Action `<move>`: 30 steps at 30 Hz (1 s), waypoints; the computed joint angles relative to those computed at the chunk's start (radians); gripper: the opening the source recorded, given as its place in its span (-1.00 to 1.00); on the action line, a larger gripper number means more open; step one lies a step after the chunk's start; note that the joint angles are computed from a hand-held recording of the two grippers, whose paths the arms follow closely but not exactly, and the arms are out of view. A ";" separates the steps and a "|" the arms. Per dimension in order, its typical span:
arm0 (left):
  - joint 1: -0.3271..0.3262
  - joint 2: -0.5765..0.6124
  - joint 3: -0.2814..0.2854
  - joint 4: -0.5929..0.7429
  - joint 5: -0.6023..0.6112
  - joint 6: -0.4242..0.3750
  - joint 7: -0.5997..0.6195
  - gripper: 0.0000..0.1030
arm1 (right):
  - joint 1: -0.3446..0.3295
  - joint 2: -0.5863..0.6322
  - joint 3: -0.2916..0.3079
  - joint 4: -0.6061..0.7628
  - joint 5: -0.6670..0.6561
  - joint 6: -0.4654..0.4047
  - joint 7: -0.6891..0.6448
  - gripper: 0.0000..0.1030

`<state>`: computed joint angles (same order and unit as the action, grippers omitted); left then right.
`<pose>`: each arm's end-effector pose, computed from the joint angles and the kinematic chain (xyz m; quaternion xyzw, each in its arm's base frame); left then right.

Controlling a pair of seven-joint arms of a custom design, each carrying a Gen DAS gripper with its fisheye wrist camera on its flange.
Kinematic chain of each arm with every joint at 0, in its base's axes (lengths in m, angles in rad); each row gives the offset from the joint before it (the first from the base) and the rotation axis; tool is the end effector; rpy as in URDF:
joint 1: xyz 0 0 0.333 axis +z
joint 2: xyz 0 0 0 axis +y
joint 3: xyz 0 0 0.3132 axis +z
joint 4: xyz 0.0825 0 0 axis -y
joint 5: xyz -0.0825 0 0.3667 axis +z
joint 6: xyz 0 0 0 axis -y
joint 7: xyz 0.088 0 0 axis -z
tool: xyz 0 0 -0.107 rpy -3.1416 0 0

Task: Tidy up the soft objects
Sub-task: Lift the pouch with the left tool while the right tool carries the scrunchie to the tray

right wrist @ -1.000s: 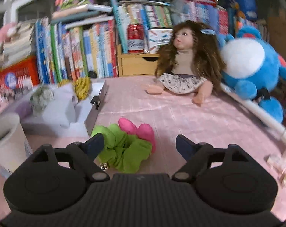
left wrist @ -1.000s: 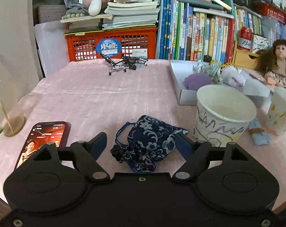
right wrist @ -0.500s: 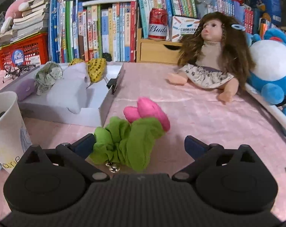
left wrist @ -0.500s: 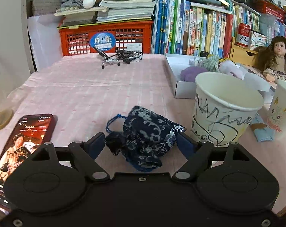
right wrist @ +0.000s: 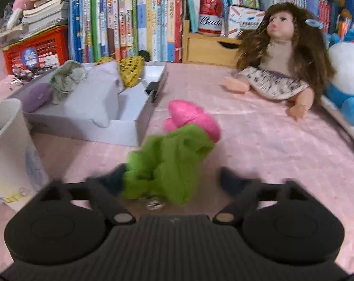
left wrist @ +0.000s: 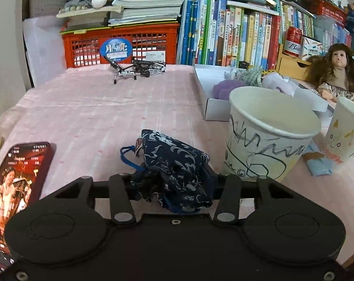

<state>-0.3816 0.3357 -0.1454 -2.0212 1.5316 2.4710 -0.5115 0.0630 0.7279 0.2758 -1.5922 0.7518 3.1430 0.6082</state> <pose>0.5162 -0.2992 0.3045 -0.7285 0.5184 -0.2666 0.3599 0.7059 0.1390 0.3001 -0.7583 0.5027 -0.2187 0.3528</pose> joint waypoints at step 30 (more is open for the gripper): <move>0.122 0.102 0.004 0.416 -0.315 0.177 0.513 -0.22 | 0.195 0.101 -0.252 0.457 -0.264 -0.358 0.338 -0.05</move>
